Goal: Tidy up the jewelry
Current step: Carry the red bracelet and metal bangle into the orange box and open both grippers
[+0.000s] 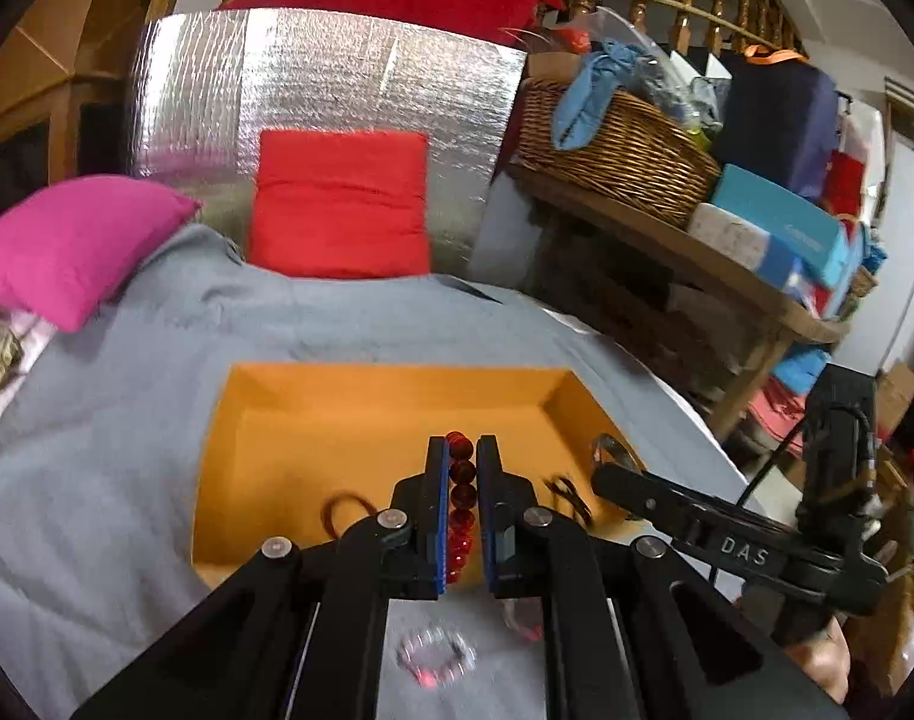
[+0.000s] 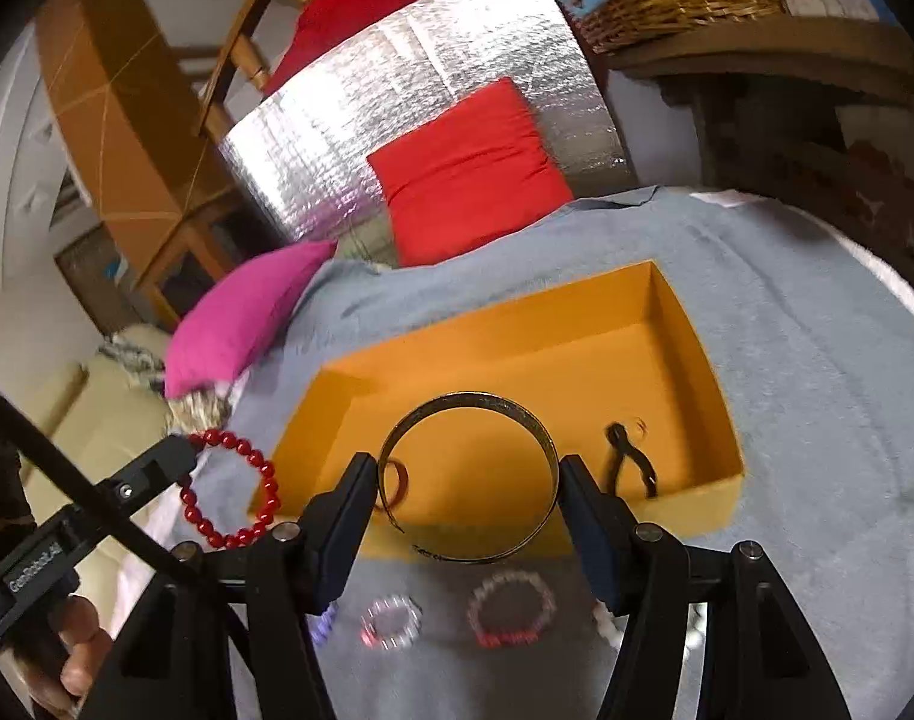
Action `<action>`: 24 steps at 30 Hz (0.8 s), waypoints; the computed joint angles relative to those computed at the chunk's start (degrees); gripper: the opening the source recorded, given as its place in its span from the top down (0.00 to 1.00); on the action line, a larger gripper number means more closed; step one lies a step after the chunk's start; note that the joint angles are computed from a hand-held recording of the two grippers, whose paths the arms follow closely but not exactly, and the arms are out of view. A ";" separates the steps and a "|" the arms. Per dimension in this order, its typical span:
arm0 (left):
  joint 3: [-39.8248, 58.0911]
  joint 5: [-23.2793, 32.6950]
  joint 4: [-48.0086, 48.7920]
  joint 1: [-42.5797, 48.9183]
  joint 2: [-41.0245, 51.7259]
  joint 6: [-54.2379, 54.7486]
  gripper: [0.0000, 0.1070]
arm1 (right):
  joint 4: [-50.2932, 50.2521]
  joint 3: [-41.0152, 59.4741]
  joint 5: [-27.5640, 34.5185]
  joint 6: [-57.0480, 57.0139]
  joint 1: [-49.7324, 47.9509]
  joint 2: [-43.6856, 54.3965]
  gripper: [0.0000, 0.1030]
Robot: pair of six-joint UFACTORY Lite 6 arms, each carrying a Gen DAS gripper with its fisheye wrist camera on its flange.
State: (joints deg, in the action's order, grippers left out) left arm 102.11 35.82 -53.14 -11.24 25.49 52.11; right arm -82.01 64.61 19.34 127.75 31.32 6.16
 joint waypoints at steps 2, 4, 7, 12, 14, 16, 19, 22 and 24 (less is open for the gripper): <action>5.06 -0.28 1.31 -0.75 4.84 -2.50 0.91 | 0.24 4.07 -1.96 -0.34 -2.52 3.62 0.37; 8.75 -1.55 4.34 -1.77 9.38 -5.52 0.91 | 1.16 7.45 -4.29 -1.12 -4.77 7.22 0.37; 15.28 -2.56 14.39 -3.61 16.38 -14.79 0.91 | 10.76 13.69 -5.37 -10.67 -6.87 13.79 0.37; 19.28 -4.96 33.38 -7.48 21.50 -29.47 0.91 | 21.15 18.26 -6.44 -21.98 -8.71 19.14 0.37; 20.01 -5.00 36.43 -7.97 22.53 -32.20 0.91 | 23.45 18.56 -7.39 -23.74 -9.69 20.02 0.36; 18.96 -6.28 39.91 -8.66 22.31 -34.58 0.91 | 24.63 18.47 -7.50 -24.06 -10.47 20.48 0.36; 16.89 -7.43 42.69 -9.41 21.28 -36.54 0.91 | 24.28 18.34 -8.96 -22.93 -11.70 20.97 0.36; 14.57 -8.96 46.15 -9.78 19.92 -38.72 0.91 | 20.98 17.45 -8.71 -18.92 -11.49 20.06 0.33; 11.69 -10.52 49.24 -10.06 17.71 -41.27 0.91 | 18.74 16.29 -8.84 -16.32 -11.35 19.01 0.33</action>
